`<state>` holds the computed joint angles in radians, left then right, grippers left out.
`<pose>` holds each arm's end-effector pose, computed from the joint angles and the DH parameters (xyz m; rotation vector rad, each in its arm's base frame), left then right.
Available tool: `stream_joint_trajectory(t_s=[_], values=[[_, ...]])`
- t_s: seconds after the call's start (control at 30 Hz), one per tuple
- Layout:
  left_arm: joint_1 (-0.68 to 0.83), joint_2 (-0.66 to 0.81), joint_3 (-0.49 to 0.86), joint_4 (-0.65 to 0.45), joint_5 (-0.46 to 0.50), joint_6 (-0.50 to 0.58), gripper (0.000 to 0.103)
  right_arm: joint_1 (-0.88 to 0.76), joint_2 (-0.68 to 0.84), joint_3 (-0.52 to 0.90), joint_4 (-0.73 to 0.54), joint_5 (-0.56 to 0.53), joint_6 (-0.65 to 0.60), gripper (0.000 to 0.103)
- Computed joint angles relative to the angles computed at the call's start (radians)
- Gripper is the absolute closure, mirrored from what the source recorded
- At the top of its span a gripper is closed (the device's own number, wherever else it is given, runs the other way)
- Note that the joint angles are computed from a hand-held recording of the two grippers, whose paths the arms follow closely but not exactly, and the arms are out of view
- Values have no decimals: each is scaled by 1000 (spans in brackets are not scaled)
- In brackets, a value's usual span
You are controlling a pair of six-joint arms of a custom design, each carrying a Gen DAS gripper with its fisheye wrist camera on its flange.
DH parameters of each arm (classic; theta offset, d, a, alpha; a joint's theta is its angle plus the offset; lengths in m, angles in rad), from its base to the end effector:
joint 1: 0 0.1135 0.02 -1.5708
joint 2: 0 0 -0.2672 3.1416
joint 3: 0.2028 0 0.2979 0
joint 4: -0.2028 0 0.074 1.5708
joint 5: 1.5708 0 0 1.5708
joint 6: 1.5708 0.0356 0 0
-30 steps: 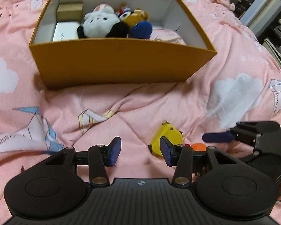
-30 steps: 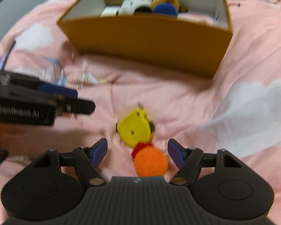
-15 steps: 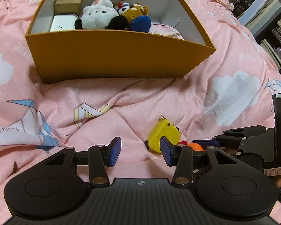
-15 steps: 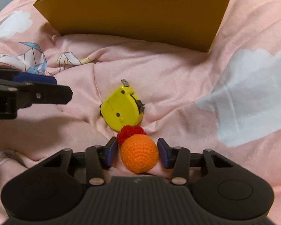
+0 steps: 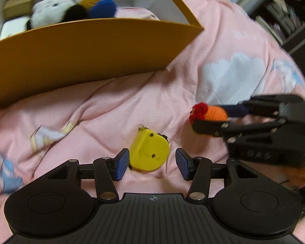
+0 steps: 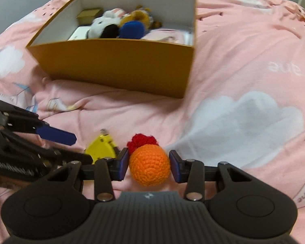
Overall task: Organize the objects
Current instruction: 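Grasp the yellow tape measure with left while right grasps the orange crochet ball, then carry the tape measure and crochet ball over the orange box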
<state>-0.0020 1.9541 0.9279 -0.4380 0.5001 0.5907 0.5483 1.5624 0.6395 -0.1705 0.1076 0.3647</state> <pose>0.3336 -0.0177 0.0382 0.8620 2.6911 -0.6469 0.2512 0.1489 0.0871 -0.2093 2.6544 0.1569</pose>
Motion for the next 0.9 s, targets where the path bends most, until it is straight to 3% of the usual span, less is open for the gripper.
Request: stream_joint_trajectory(t_s=[0.3,0.5,0.7,0.9], values=[[-161,-8,-104,220,-187,19,39,-48,17,-20,43,-45,29,59],[-196,7,-131,288,-245,1,41,-58,39,-26,67,-63,34,59],[-174,-5,-149,298,-217,4,45,-53,33,-30,69,-60,34,59],[-99,-31,-152,268,-125,-3,45,-41,3,-38,68,-51,29,59]])
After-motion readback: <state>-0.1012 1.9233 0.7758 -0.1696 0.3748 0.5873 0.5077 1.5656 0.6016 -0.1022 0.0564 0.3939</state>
